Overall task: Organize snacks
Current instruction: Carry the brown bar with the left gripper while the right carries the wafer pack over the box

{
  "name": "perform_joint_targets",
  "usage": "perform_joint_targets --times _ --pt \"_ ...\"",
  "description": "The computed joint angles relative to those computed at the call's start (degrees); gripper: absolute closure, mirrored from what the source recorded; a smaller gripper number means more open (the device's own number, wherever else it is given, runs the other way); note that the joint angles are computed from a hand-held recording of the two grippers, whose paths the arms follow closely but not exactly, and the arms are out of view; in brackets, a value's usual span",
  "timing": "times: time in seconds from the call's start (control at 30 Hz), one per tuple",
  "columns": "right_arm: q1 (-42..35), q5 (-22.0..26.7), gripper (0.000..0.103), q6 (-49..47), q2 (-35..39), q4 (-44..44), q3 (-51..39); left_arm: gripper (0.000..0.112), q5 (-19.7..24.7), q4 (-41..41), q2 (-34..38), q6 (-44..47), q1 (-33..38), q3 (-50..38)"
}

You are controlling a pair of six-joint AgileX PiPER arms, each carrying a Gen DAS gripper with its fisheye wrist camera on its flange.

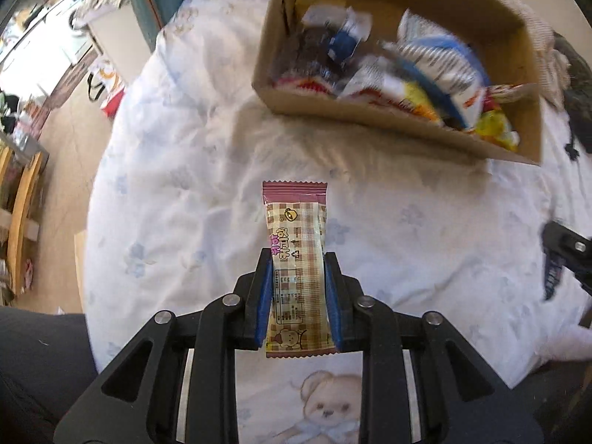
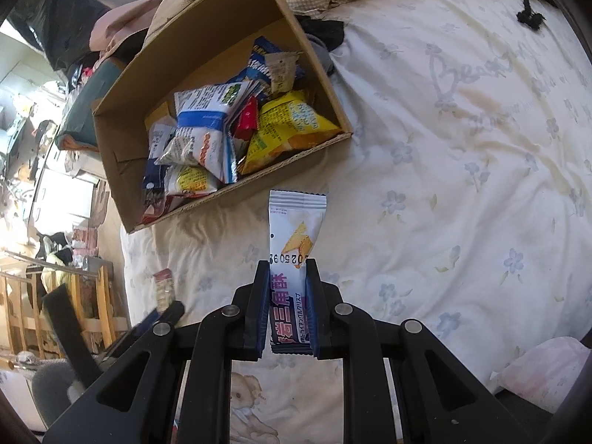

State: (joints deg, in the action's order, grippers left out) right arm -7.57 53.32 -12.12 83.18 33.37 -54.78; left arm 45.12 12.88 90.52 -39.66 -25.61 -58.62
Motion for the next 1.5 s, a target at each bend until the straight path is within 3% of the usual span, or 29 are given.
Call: perform_joint_targets --times 0.23,0.57,1.03,1.5 --pt "0.6 -0.6 0.085 -3.5 -3.4 2.8 1.0 0.090 3.4 4.1 -8.3 -1.8 -4.8 -2.5" --pt "-2.6 -1.1 0.085 -12.4 -7.8 12.8 1.1 0.090 6.7 9.9 -10.4 -0.8 -7.1 -11.0" --pt "-3.5 -3.6 0.085 -14.7 -6.7 15.7 -3.1 0.090 1.9 8.0 -4.8 7.6 -2.8 -21.7" --pt "-4.0 -5.4 0.085 -10.0 2.0 14.1 -12.1 0.090 0.1 1.4 5.6 13.6 2.8 -31.1"
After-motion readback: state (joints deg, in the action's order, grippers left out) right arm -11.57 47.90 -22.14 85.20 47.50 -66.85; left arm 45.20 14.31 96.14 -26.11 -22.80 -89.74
